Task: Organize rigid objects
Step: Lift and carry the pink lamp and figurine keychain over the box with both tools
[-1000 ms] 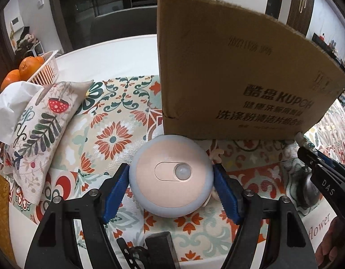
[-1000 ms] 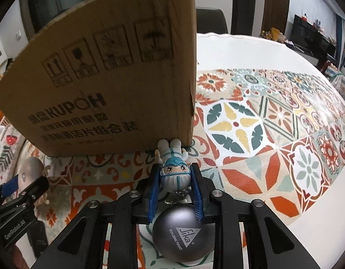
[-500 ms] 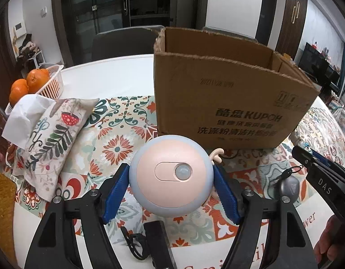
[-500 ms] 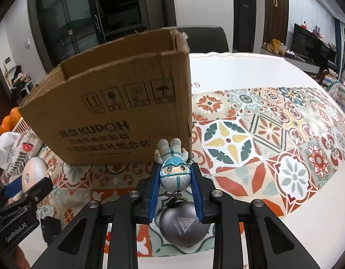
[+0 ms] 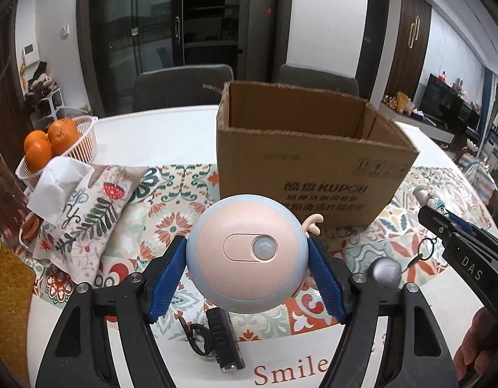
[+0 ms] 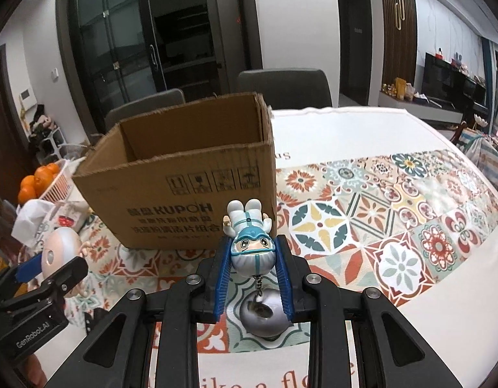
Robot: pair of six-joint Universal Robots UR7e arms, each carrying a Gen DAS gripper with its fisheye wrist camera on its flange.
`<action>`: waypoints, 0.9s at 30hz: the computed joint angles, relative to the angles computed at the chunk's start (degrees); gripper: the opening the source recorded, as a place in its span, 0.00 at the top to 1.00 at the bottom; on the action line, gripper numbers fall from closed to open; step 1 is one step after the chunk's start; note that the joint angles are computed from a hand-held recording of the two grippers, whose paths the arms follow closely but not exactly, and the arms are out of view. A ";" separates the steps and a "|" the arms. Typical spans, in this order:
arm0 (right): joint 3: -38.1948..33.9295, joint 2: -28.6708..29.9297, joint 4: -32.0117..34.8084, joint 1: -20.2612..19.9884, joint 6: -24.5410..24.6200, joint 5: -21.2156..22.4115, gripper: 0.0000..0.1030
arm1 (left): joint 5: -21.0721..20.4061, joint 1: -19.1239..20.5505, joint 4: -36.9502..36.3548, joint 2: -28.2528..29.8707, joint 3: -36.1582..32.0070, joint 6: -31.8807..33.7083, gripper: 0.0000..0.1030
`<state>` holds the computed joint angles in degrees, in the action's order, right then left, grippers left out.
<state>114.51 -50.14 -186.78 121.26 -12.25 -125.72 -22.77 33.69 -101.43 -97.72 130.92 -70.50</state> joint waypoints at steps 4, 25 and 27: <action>0.17 -1.65 0.14 1.01 -0.24 1.18 0.73 | 0.95 -1.91 2.98 -0.77 -0.56 -1.87 0.28; -2.45 -3.64 -0.79 3.22 -2.11 8.42 0.73 | 7.13 -5.43 -1.44 0.06 -4.44 7.11 0.28; -3.05 -3.41 -0.76 3.31 -2.53 8.84 0.73 | 7.29 -5.00 -4.88 0.57 -4.61 10.35 0.28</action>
<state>111.46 -53.55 -187.54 124.57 -14.78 -116.89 -15.49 28.69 -106.31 -97.15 126.31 -60.16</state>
